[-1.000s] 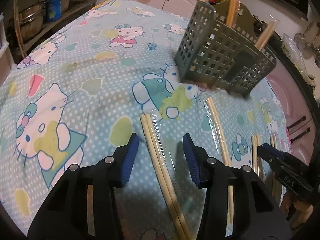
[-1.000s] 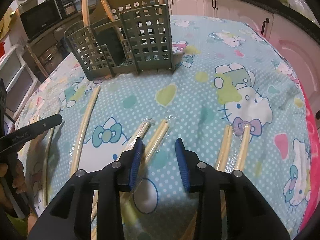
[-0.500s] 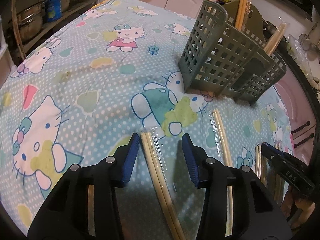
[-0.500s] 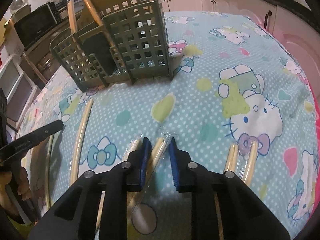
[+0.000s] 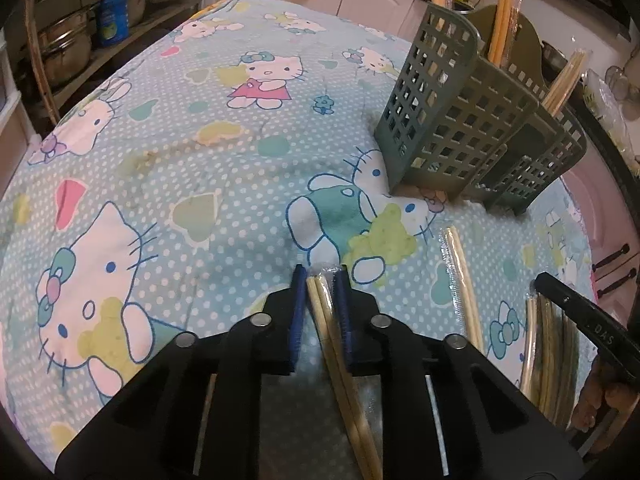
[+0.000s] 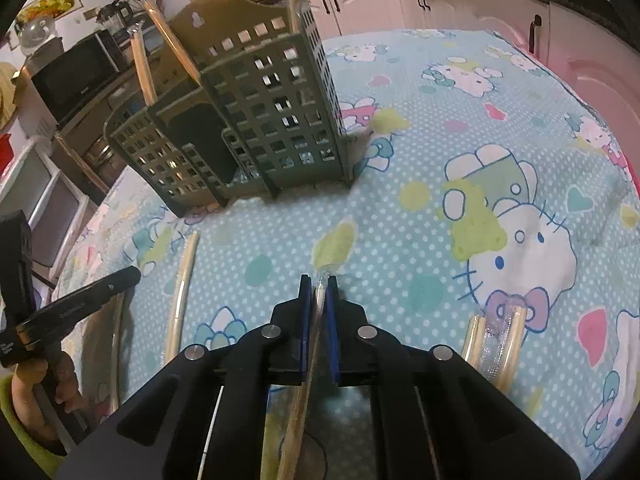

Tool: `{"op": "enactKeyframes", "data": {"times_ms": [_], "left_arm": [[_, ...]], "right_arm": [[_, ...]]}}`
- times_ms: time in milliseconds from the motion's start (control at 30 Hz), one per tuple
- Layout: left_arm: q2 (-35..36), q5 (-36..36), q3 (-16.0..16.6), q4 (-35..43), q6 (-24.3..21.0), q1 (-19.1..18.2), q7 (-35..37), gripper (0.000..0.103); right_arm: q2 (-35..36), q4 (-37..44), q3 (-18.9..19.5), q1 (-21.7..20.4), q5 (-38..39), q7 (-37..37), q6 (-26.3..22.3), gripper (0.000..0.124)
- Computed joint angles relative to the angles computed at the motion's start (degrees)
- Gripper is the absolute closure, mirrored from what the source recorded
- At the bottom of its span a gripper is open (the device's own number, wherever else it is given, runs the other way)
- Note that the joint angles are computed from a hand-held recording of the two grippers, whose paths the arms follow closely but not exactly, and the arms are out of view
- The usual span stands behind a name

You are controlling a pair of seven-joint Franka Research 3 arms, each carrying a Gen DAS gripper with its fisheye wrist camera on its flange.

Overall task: Organize utensils
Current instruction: 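Close the right tool on a wrapped chopstick while the left tool grasps another, then lift the chopsticks upright and carry them above the caddy with both tools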

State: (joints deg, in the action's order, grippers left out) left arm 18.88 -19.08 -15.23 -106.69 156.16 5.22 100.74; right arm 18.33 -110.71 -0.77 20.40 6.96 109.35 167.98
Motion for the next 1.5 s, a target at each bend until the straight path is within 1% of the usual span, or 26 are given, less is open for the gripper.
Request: {"op": "enactKeyframes", "data": {"times_ms": [67, 167, 367, 567, 633, 800, 1033, 1300, 1500], "left_arm": [[-0.5, -3.3, -1.6, -0.6, 0.1, 1.5, 2.6, 0.096], [-1.7, -7.4, -2.8, -1.6, 0.4, 2.5, 6.1, 0.096], [-4.6, -15.8, -3.8, -3.2, 1.4, 2.6, 14.3, 0.100], [-7.1, -24.7, -2.9, -3.1, 0.8, 1.1, 23.1, 0.102], [-7.6, -26.3, -2.2, -2.7, 0.6, 0.2, 24.9, 0.102], [-8.9, -28.7, -0.6, -2.5, 1.0, -2.1, 27.2, 0.102], [-10.3, -32.4, 0.5, -1.8, 0.8, -3.8, 30.6, 0.102], [-10.9, -35.5, 1.1, 0.1, 2.1, -5.4, 33.4, 0.102], [-11.0, -36.9, 0.9, 1.2, 4.7, -6.2, 35.4, 0.102]], "right_arm": [[-0.5, -0.6, 1.1, -0.8, 1.2, -1.4, 1.1, 0.117], [-1.6, -1.8, 1.1, -0.7, 1.5, -2.5, 2.6, 0.117], [-3.8, -3.5, 1.6, -0.9, 2.4, -4.8, 4.0, 0.117], [-6.2, -5.3, 2.1, -1.1, 3.1, -6.6, 5.5, 0.117], [-6.9, -5.6, 2.0, -0.8, 2.8, -6.6, 6.2, 0.117], [-8.7, -6.8, 2.1, -0.4, 2.2, -7.0, 8.0, 0.118], [-10.8, -8.0, 2.4, 0.1, 1.7, -7.7, 9.5, 0.118], [-12.4, -8.3, 0.0, 1.8, -4.7, -3.2, 11.7, 0.118], [-13.0, -8.0, -2.0, 3.1, -10.4, 1.1, 13.0, 0.118]]}}
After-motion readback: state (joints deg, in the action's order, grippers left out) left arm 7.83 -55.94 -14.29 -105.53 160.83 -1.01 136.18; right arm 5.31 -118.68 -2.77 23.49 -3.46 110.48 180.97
